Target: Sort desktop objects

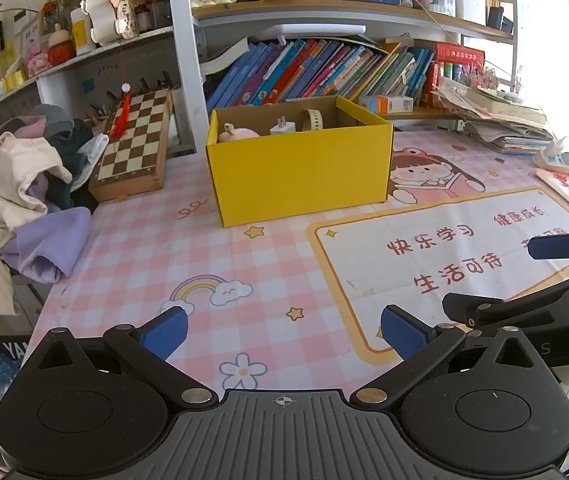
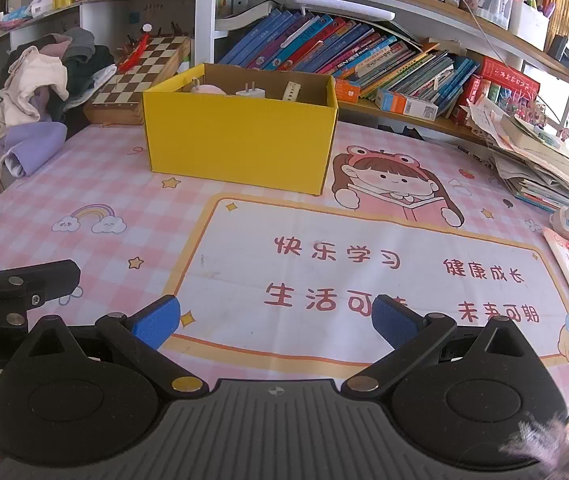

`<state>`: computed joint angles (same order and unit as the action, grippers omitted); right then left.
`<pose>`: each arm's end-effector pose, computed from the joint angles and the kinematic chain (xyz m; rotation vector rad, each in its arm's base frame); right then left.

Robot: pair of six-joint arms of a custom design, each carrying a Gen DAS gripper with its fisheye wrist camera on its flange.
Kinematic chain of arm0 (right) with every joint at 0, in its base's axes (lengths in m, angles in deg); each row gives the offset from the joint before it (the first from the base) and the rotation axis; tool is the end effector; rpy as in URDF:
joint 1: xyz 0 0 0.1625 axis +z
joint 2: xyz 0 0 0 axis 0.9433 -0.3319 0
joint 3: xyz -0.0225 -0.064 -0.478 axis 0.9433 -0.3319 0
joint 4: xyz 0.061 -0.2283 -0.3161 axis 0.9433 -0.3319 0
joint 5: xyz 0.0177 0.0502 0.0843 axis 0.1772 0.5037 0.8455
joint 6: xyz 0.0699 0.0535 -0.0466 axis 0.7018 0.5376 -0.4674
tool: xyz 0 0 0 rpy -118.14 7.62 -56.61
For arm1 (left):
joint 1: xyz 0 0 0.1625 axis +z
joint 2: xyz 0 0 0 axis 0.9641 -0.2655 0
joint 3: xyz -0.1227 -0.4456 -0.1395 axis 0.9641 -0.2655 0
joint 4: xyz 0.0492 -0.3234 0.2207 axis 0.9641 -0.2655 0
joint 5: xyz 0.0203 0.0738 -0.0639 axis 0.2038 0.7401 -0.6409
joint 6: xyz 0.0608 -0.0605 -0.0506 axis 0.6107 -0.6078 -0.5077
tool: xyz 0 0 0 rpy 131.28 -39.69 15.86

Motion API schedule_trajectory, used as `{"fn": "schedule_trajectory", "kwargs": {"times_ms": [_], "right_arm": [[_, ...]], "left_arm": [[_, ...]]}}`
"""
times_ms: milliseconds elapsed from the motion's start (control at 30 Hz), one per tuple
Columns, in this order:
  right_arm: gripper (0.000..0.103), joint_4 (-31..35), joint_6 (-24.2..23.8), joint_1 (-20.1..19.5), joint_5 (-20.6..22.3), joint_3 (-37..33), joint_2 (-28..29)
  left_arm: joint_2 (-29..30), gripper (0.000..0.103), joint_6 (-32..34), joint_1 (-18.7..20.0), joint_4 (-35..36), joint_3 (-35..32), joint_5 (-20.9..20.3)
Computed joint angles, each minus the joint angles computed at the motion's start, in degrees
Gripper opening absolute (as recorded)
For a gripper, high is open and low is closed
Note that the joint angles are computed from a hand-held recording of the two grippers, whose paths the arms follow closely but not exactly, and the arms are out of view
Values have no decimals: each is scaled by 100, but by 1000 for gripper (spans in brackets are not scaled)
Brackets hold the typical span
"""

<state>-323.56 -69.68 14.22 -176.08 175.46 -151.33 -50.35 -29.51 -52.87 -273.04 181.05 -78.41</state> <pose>0.0598 -0.3522 0.2911 0.4459 -2.1150 0.9657 -0.3641 -0.3743 0.0029 0.8824 2.2081 -0.8835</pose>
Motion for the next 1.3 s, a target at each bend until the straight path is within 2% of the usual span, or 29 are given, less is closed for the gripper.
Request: {"fn": "schedule_trajectory", "kwargs": {"times_ms": [1300], "right_arm": [[103, 206, 91, -11, -112, 16, -65]], "left_arm": [[34, 103, -195, -49, 256, -51, 32]]}}
